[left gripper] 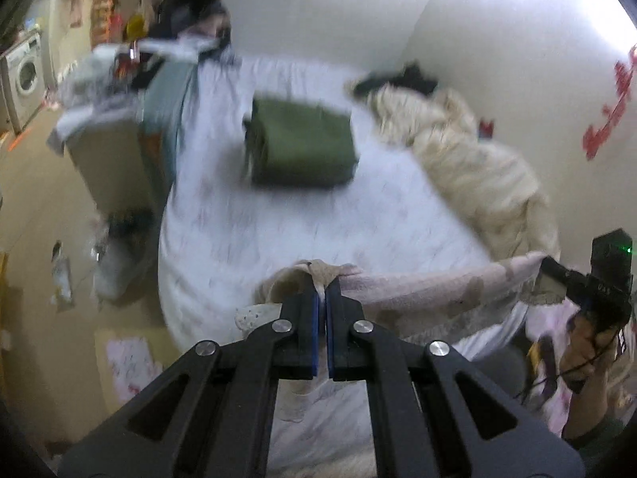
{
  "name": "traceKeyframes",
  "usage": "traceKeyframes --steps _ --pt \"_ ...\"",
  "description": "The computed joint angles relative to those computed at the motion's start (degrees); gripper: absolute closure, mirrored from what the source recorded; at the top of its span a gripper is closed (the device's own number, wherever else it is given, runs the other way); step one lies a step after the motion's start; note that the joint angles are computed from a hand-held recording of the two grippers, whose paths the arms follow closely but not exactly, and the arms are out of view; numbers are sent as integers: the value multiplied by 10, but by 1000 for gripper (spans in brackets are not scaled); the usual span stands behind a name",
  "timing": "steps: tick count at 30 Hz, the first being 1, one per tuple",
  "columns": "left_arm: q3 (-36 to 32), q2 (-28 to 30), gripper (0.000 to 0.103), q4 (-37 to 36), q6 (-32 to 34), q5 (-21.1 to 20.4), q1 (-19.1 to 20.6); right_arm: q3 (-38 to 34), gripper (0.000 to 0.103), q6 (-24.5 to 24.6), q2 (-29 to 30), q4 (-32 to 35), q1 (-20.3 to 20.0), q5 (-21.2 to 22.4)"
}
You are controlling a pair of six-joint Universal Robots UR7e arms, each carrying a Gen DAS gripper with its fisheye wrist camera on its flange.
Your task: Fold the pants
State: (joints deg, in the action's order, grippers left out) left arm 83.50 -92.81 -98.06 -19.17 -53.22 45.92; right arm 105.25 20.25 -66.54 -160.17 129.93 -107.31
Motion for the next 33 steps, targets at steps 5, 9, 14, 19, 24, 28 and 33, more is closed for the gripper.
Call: traceKeyframes --steps 5,9,14,19,24,28,33 --pt "-40 45 102 -42 0 22 -9 -89 101 -15 22 31 9 -25" --pt "-85 92 102 -60 20 35 3 -160 101 -31 54 77 5 -57" --pt "-116 153 102 -158 86 32 30 -267 101 -45 113 137 -21 -94" --pt "-146 188 102 -225 111 21 45 -334 101 -77 158 121 -36 -104" --pt "-92 159 102 -286 156 7 49 -317 101 -124 153 89 -31 -102" --pt "-34 122 102 -197 72 -27 80 -236 101 -90 119 114 -43 -103" --pt "93 67 102 -115 6 -66 131 -38 101 -9 57 93 -92 -70"
